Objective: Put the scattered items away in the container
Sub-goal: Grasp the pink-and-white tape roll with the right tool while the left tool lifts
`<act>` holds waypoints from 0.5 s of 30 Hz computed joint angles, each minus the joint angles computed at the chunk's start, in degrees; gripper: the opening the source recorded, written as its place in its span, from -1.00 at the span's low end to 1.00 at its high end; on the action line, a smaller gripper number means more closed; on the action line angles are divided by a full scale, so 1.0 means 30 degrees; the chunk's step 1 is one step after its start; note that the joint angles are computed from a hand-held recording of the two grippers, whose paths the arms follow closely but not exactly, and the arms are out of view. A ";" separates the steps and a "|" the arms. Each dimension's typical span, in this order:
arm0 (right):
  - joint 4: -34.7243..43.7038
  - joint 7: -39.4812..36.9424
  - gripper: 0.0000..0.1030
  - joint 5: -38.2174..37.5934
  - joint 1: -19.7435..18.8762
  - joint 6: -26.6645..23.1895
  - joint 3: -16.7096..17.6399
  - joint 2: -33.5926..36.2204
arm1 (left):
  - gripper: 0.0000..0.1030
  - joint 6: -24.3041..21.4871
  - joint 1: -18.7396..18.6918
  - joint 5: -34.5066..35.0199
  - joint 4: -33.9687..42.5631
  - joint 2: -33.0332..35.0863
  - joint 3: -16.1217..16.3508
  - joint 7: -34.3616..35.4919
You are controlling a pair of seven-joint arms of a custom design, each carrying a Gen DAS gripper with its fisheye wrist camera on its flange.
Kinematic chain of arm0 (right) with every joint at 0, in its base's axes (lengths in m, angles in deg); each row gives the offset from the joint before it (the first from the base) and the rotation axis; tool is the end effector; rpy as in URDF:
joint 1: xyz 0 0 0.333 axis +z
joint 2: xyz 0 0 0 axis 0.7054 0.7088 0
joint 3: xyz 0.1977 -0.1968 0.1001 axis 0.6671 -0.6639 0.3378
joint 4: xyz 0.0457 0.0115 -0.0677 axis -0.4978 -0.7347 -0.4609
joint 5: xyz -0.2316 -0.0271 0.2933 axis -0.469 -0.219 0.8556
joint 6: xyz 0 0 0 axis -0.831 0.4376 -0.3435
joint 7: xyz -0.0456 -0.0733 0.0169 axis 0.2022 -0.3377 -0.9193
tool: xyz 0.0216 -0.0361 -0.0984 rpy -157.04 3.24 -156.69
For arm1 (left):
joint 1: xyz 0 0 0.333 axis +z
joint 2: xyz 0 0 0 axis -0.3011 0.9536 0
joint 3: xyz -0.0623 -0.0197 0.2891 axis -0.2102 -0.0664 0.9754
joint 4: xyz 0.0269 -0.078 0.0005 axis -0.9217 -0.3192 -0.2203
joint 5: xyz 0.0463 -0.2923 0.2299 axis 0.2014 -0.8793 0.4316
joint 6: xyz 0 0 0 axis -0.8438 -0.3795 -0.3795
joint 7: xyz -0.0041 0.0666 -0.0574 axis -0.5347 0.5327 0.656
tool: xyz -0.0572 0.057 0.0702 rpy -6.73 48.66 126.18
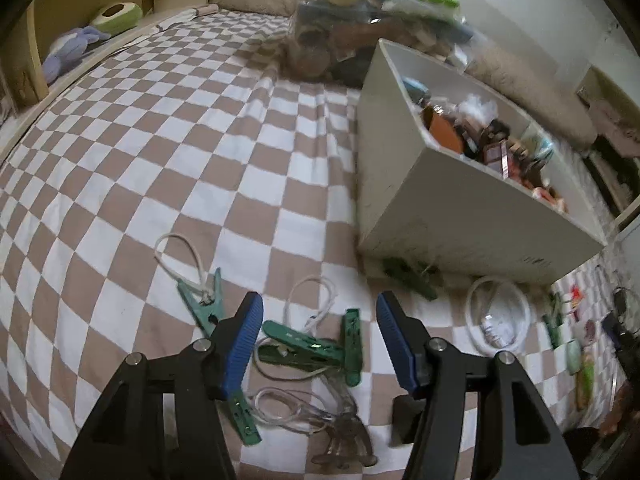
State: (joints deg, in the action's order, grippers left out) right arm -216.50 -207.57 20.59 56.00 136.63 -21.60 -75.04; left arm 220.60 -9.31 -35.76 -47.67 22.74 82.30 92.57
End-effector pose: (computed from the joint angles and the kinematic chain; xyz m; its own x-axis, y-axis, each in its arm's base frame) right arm 0.4651 0.2235 0.4298 -0.2797 -0.8412 -0.4627 -0.6292 0.5247 -0.5734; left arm 0.6112 0.0319 0.4295 -0.1532 -0.9731 0.1719 -0.8680 0.0493 -0.4942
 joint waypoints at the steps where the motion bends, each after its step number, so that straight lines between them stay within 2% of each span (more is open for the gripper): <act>1: -0.0048 -0.0201 -0.57 0.0372 0.0086 -0.0573 0.0017 -0.0139 | 0.14 0.0031 -0.0099 0.0477 -0.0015 0.0065 0.0122 -0.0444; 3: -0.0063 -0.0443 -0.57 0.0850 0.0190 -0.1732 0.0088 -0.0320 | 0.15 -0.0163 -0.0114 0.0907 0.0091 0.0232 0.0226 -0.0976; 4: -0.0084 -0.0475 -0.48 0.0991 0.0207 -0.2009 0.0085 -0.0365 | 0.15 -0.0296 -0.0100 0.1074 0.0174 0.0321 0.0252 -0.1199; 5: -0.0128 -0.0497 -0.12 0.1191 0.0229 -0.2276 0.0078 -0.0419 | 0.15 -0.0429 -0.0064 0.1154 0.0289 0.0433 0.0248 -0.1327; 7: -0.0109 -0.0342 0.46 0.1196 0.0251 -0.2929 0.0172 -0.0556 | 0.14 -0.0912 0.0166 0.0673 0.0567 0.0606 0.0081 -0.1047; 9: -0.0092 -0.0397 0.48 0.1118 0.0285 -0.3409 0.0219 -0.0700 | 0.14 -0.1660 0.0472 -0.0308 0.0944 0.0837 -0.0158 -0.0342; 12: -0.0116 -0.1057 0.48 0.2041 0.0489 -0.4356 0.0191 -0.0771 | -0.21 -0.2640 0.0599 -0.0888 0.1445 0.1190 -0.0257 0.0033; 15: -0.0045 -0.2425 0.48 0.4008 0.0805 -0.5419 0.0034 -0.0581 | -0.37 -0.3392 0.0749 -0.1471 0.1931 0.1564 -0.0292 0.0040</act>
State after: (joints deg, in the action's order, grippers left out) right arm -216.63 -214.84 32.61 58.41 120.37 -21.50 -76.79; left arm 210.42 -7.07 -40.17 -41.88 27.43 81.42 92.69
